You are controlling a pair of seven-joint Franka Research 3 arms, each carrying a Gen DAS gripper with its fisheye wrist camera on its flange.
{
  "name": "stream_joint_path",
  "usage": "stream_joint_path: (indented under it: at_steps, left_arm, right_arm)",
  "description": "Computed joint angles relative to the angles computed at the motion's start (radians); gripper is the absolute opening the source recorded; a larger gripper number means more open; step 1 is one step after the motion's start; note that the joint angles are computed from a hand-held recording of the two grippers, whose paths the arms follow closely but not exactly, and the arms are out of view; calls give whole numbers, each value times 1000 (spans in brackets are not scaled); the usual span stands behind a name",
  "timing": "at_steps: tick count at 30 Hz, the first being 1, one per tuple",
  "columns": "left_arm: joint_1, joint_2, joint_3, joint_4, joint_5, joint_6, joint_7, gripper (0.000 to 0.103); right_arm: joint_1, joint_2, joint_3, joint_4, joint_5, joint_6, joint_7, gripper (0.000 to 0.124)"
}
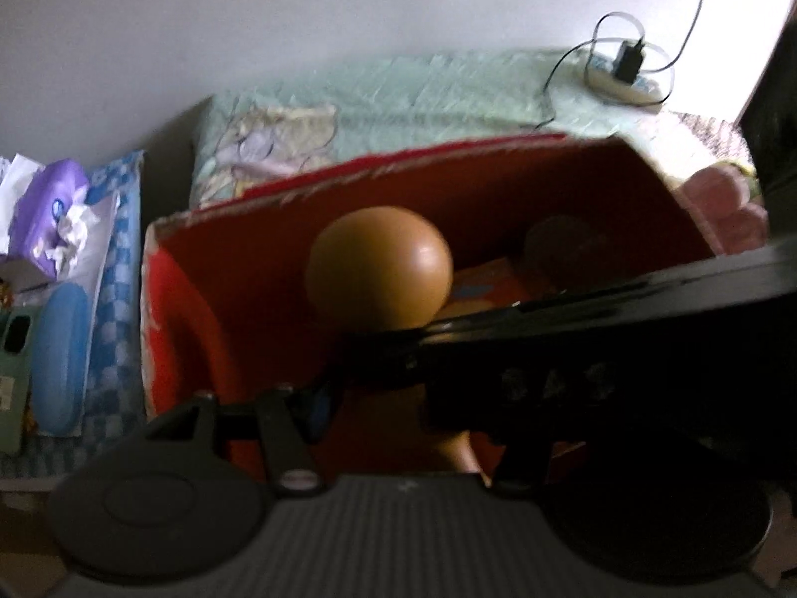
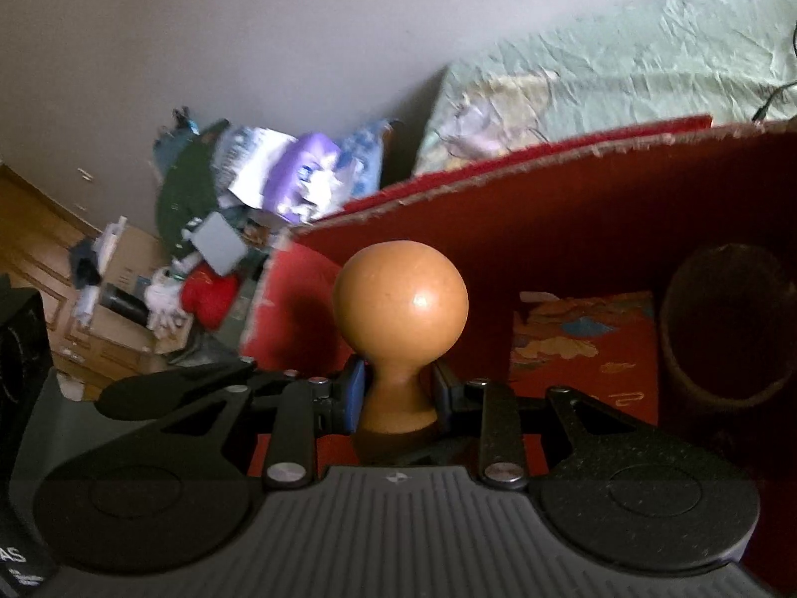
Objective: Organize objects
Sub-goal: 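Lift the wooden stamp with the right gripper over the red box, then lower the wooden stamp into the red box beside the gift box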
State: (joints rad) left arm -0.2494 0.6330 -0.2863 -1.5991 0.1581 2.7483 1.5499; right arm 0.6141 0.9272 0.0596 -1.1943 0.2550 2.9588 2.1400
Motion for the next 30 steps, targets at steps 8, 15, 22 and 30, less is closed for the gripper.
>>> stream_joint_path:
  at_steps: [8, 15, 22, 30]
  left_arm:
    - [5, 28, -2, 42, -26, -66, 32, 64]
    - [-43, 31, 40, 68, 54, -116, 13, 67]
    - [-14, 4, 23, 21, 28, -110, 37, 71]
    - [4, 5, 8, 19, -6, -125, 39, 71]
  right_arm:
    - [-20, 52, 15, 118, -9, -167, -10, 31]
    - [-60, 49, 63, 108, 42, -212, 9, 31]
    - [-85, 26, 89, 63, 102, -208, 28, 33]
    - [-56, 45, 49, 122, 57, -288, 58, 33]
